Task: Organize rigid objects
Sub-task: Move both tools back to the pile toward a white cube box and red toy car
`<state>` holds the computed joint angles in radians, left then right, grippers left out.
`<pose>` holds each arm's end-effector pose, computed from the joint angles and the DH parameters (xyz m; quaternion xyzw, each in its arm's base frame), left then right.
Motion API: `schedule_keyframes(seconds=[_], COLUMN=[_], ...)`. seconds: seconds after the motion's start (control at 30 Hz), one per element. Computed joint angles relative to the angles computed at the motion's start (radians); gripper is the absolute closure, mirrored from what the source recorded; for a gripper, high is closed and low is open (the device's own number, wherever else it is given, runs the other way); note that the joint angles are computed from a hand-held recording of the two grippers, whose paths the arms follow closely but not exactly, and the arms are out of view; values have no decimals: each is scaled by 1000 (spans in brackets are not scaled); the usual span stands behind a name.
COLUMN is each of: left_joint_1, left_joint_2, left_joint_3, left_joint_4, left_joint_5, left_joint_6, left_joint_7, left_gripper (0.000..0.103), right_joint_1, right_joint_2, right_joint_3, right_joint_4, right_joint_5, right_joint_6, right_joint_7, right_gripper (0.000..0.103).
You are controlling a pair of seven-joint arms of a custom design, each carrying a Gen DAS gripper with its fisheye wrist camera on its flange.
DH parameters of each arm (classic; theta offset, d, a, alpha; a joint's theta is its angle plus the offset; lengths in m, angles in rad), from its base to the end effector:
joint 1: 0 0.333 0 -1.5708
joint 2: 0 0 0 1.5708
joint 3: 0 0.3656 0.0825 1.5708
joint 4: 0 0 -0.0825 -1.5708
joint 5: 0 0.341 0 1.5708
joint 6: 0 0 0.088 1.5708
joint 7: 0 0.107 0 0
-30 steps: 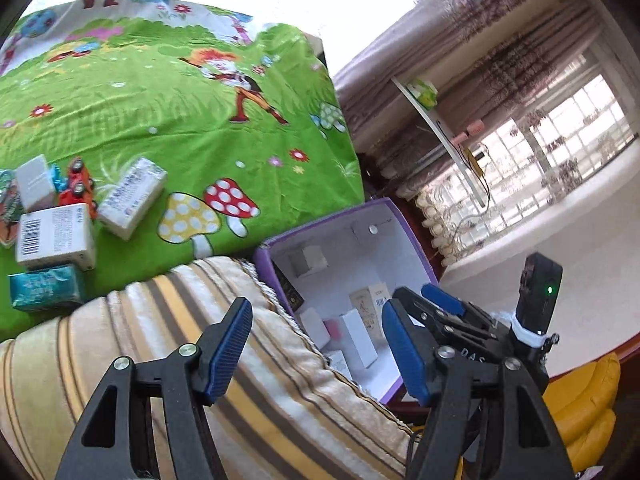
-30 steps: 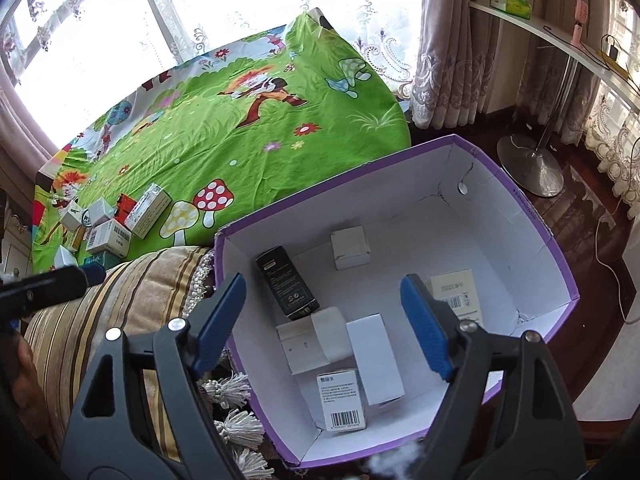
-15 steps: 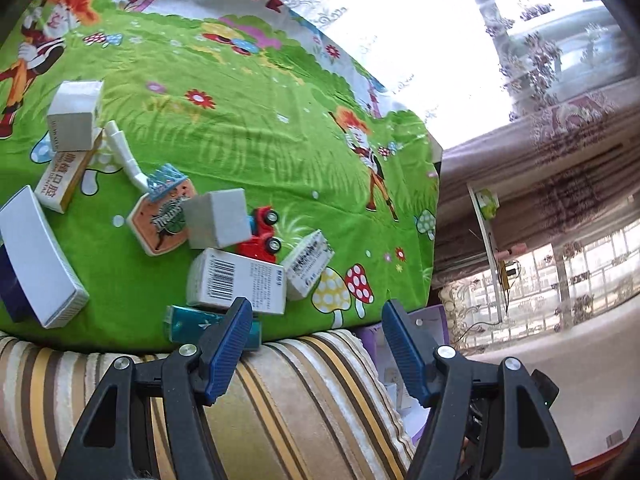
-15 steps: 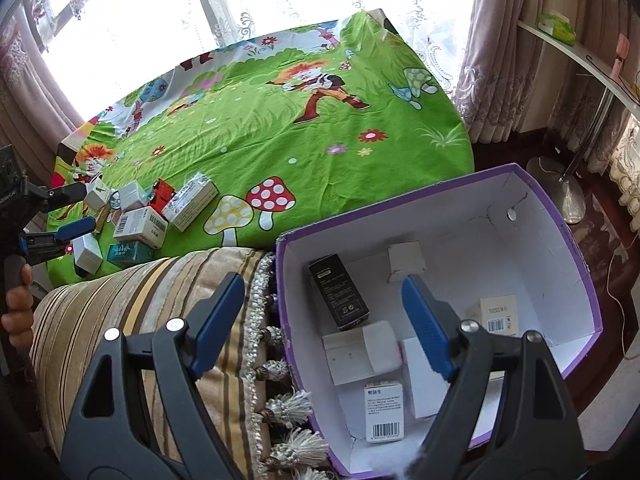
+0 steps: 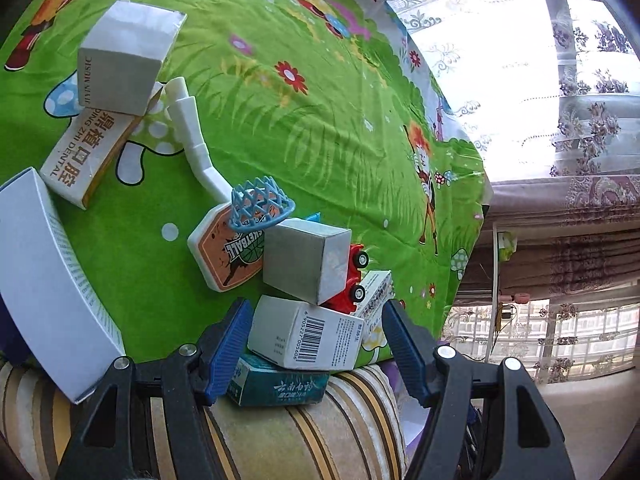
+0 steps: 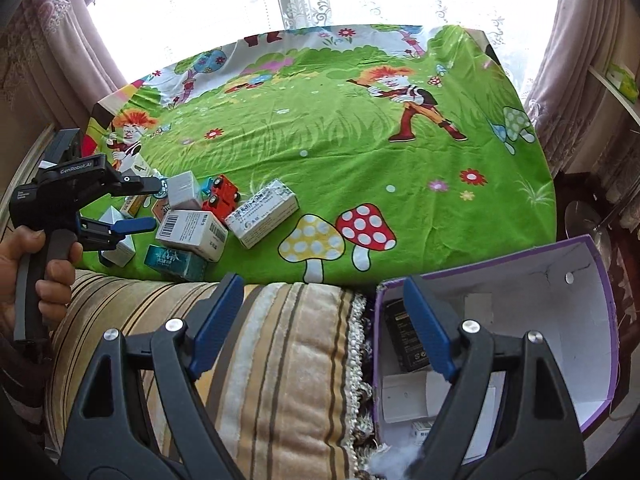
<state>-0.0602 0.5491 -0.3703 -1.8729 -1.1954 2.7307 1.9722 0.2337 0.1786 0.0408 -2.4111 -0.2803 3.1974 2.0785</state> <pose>0.6131 -0.2085 0.3220 0.7452 -0.5365 0.3408 0.2016 0.4989 0.1667 0.3918 -0.6911 0.6583 -0.1426 0.2621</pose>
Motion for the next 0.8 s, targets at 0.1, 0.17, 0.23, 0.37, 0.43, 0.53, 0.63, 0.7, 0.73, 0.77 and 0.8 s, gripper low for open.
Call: schedule_keyframes(seconds=[0.1, 0.17, 0.23, 0.37, 0.43, 0.53, 0.63, 0.7, 0.73, 0.77, 0.8], left_joint_1=[-8, -25, -52, -76, -52, -30, -14, -30, -12, 0, 4], left_joint_2=[17, 24, 30, 66, 86, 104, 117, 116, 120, 122, 122], left_joint_3=[3, 16, 41, 65, 36, 7, -19, 1, -22, -35, -40], left_joint_4=[24, 34, 47, 89, 98, 111, 117, 116, 113, 109, 108], left_joint_5=[18, 58, 133, 258, 252, 247, 237, 275, 257, 244, 239], left_joint_6=[-6, -1, -5, -18, -7, 9, 27, 35, 48, 55, 61], left_joint_7=[-12, -49, -130, -270, -287, -281, -267, -287, -261, -248, -239], left_gripper=[36, 36, 36, 36, 36, 36, 39, 50, 50, 50, 51], right_joint_1=[-41, -66, -60, -69, -74, -75, -79, -72, -69, -67, -62], right_joint_2=[40, 66, 91, 144, 166, 192, 219, 234, 241, 248, 256], right_joint_3=[61, 99, 102, 125, 138, 149, 166, 166, 166, 167, 164], right_joint_4=[60, 96, 132, 204, 236, 272, 307, 329, 339, 349, 360], right_joint_5=[20, 41, 47, 84, 103, 122, 140, 146, 150, 155, 156], right_joint_6=[-36, -53, -71, -111, -130, -151, -173, -184, -190, -195, -200], right_joint_7=[-45, -83, -104, -140, -158, -190, -229, -248, -256, -263, -268], right_gripper=[19, 19, 19, 18, 18, 18, 18, 18, 18, 18, 18])
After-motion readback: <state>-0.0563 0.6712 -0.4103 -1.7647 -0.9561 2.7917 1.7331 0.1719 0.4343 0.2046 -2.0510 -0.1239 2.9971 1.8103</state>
